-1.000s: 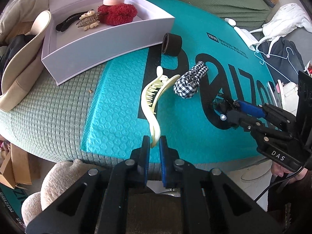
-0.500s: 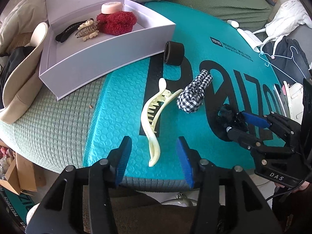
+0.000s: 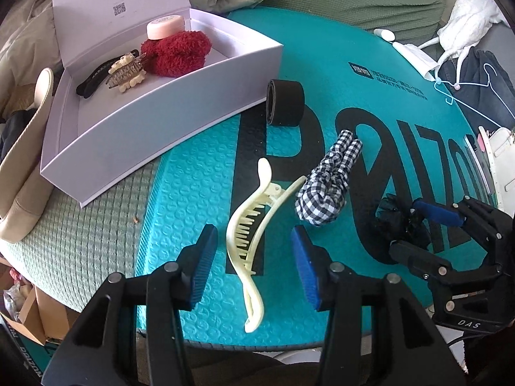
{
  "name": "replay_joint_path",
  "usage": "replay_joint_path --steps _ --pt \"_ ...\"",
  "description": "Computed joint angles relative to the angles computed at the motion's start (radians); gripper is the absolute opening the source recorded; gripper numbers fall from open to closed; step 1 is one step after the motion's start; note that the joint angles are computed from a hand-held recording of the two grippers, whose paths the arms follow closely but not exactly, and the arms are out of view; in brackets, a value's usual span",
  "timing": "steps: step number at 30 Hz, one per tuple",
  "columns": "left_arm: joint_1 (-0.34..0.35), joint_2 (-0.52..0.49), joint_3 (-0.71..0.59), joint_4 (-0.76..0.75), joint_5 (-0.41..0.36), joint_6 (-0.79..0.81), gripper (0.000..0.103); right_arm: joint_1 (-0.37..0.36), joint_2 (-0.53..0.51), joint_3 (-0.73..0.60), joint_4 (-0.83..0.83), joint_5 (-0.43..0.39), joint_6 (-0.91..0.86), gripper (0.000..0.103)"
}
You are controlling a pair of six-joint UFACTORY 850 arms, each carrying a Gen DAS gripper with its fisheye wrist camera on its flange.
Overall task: Organize objects
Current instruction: 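Lift and carry the cream claw clip and black bow clip toward the white box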
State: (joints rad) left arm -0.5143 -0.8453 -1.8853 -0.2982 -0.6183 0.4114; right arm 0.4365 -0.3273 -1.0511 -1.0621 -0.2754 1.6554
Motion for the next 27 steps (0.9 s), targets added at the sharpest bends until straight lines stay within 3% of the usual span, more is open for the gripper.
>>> replay_joint_path --steps 6,10,12,13,15,16,21,27 --pt "-0.022 0.000 0.007 0.074 0.046 -0.010 0.046 0.025 -0.032 -0.034 -0.021 -0.079 -0.022 0.060" --pt "-0.019 0.003 0.016 0.046 0.069 -0.025 0.044 0.041 -0.048 -0.044 -0.089 -0.111 0.011 0.059" --pt "-0.021 0.012 0.034 0.059 0.094 -0.031 0.037 0.040 -0.050 -0.045 -0.095 -0.108 0.033 0.059" --pt "-0.021 0.017 0.045 0.061 0.107 -0.031 0.035 0.040 -0.049 -0.045 -0.095 -0.108 0.038 0.058" --pt "-0.024 0.026 0.062 0.100 0.135 -0.072 0.027 0.042 -0.050 -0.048 -0.097 -0.115 0.034 0.043" --pt "-0.024 0.030 0.069 0.100 0.141 -0.078 0.026 0.042 -0.049 -0.049 -0.094 -0.116 0.029 0.043" --pt "-0.011 0.042 0.083 -0.022 0.122 0.038 0.020 0.043 -0.036 -0.041 -0.123 -0.121 0.063 0.043" --pt "-0.001 0.059 0.099 -0.049 0.114 0.012 0.020 0.038 -0.026 -0.045 -0.114 -0.105 0.068 0.043"
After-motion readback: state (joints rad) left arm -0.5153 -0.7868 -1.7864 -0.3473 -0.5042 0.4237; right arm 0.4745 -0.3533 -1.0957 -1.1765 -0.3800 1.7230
